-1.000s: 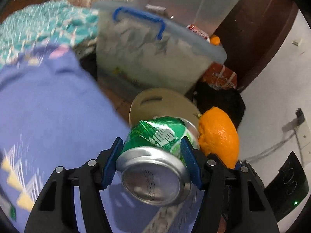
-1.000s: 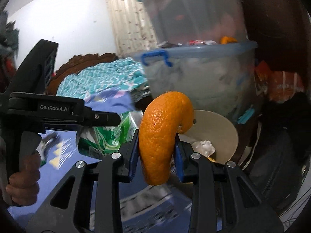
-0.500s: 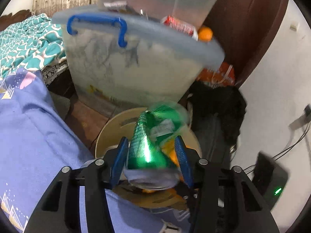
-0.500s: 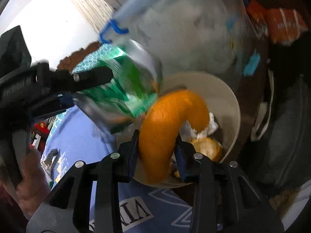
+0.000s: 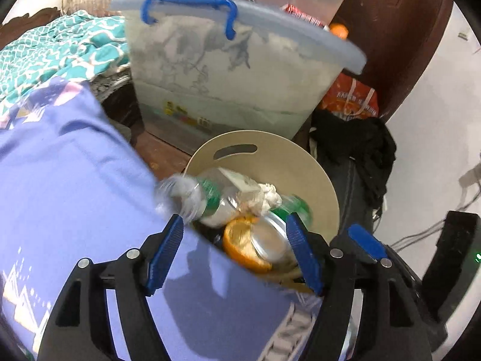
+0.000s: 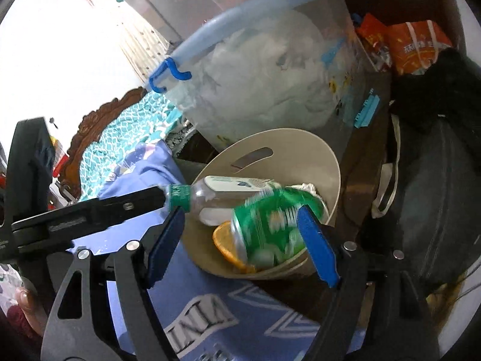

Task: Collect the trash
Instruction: 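Drop the can and peel into the beige bin by opening both tools, then move both tools back toward the wrappers and tissue on the sheet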

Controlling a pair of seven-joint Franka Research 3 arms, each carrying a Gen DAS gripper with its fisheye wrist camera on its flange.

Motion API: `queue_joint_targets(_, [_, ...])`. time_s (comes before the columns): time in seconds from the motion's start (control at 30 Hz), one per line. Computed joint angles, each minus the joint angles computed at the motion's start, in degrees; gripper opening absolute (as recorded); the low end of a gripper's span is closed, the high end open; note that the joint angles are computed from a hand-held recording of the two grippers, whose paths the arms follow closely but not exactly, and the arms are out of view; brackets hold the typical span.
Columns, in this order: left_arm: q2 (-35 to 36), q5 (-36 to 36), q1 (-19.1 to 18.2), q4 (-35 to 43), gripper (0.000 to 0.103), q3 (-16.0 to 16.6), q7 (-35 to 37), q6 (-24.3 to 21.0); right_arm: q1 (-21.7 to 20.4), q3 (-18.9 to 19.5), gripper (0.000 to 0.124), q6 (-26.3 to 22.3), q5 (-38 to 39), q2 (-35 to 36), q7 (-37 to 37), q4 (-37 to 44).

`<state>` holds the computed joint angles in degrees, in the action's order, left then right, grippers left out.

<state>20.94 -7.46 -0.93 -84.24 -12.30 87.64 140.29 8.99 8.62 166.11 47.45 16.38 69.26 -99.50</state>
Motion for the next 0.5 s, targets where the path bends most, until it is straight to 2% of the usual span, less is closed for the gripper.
queue_joint_targets(0.1, [-7.6, -3.8, 2.0, -10.6, 0.070, -0.4, 2.6, 4.1, -0.3, 2.0, 0.078, 3.6, 5.2, -3.2, -4.2, -4.3])
queue_joint_targets(0.23, [-17.2, -7.4, 2.5, -23.1, 0.071, 1.8, 4.5, 6.7, 0.3, 3.9, 0.078, 7.3, 15.6, -6.8, -13.3, -8.1])
queue_joint_targets(0.37, [-28.8, -10.4, 2.3, -36.9, 0.071, 6.3, 5.4, 8.9, 3.1, 3.3, 0.075, 6.2, 20.5, -9.0, -18.2, -9.3])
queue_joint_targets(0.5, [-38.4, -9.0, 2.7, -47.2, 0.071, 11.0, 2.7, 10.2, 6.6, 2.0, 0.065, 2.4, 18.3, -9.4, -18.3, -9.1])
